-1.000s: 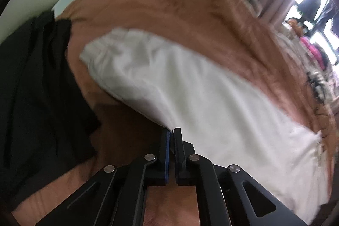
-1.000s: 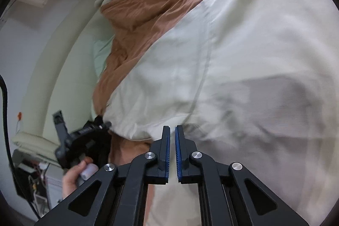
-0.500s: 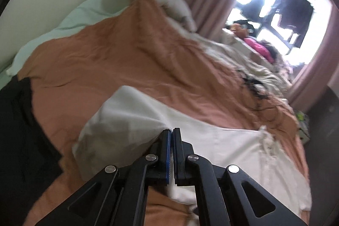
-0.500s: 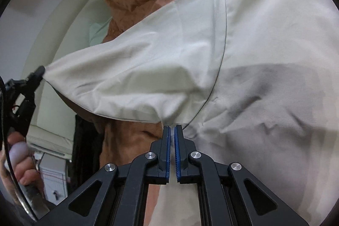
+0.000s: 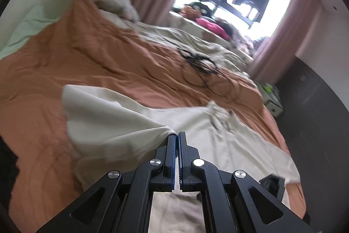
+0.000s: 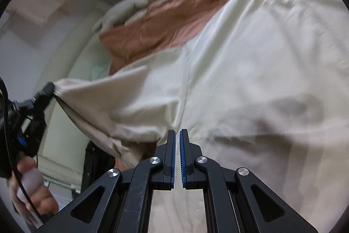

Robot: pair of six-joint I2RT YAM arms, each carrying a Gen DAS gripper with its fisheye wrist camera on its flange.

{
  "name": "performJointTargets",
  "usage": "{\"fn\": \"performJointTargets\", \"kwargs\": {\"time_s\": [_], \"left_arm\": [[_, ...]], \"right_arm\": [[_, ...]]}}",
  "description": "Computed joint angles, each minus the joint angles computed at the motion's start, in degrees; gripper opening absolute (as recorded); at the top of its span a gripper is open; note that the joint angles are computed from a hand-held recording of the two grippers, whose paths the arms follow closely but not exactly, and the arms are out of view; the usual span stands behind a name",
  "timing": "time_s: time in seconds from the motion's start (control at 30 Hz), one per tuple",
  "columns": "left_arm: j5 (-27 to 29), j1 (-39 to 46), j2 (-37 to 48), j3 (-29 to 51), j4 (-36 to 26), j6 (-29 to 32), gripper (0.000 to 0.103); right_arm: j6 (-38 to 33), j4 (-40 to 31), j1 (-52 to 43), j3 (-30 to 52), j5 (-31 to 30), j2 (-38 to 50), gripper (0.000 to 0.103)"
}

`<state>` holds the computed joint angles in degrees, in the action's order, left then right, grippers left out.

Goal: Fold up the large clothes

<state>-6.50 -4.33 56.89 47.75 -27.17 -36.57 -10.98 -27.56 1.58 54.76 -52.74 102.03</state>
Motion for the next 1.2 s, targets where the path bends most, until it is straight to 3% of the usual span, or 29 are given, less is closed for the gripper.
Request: {"fn": "performJointTargets", "kwargs": {"time_s": [0.2, 0.3, 0.33, 0.37, 0.4, 0.47, 0.5, 0.53, 0.57, 0.7, 0.87, 1.0, 1.2], "left_arm": [[0.93, -9.29, 6.39, 2.23, 3.93, -2.1, 0.001], [1.34, -13.54, 12.1, 4.87, 2.97, -2.14, 0.002], [1.73, -14.68, 13.96, 5.68, 2.38, -2.05, 0.002], [3.17, -15.33, 15.21, 5.81, 2.33, -2.07, 0.004], [4.7, -15.78, 16.4, 5.86, 2.86, -2.48, 0.01], [8.65, -15.73, 17.31, 4.73, 3.68, -4.16, 0.032], [9.26, -15.81, 16.89, 3.92, 3.56, -5.21, 0.06], [8.2, -16.21, 15.34, 2.67, 3.46, -6.21, 0.079], [6.42, -16.86, 13.0, 1.06, 3.67, -7.04, 0.084], [2.5, -17.08, 4.62, -2.97, 0.07, -9.29, 0.086], [-4.41, -16.08, -6.56, -6.41, -11.17, -12.31, 0.086], [-5.72, -13.01, -14.39, -8.18, -18.42, -13.01, 0.085], [-5.07, -6.69, -30.4, -11.44, -30.44, -13.57, 0.085]], "right_arm": [[-4.75, -5.24, -9.06, 2.2, 0.2, 1.99, 0.005], [-6.12, -7.02, -12.97, 3.41, 1.47, 3.01, 0.006], [-6.01, -6.99, -13.71, 3.55, 2.43, 3.19, 0.008], [-6.73, -8.03, -14.87, 4.59, 3.15, 3.86, 0.019], [-6.67, -7.98, -15.63, 4.83, 3.74, 4.14, 0.036], [-6.51, -7.79, -16.67, 4.91, 4.2, 3.94, 0.049], [-6.51, -7.74, -17.0, 4.99, 4.42, 3.81, 0.05], [-6.78, -7.9, -17.33, 5.14, 4.36, 3.69, 0.05], [-7.12, -8.06, -17.59, 5.23, 4.14, 3.54, 0.051], [-8.13, -7.67, -17.08, 3.44, 4.16, 1.09, 0.051], [-11.41, -6.86, -12.58, -0.31, 5.23, -3.35, 0.051], [-12.13, -3.3, -7.79, -5.19, 7.58, -8.59, 0.081], [-10.96, 3.87, 2.61, -10.9, 15.67, -14.64, 0.082]]}}
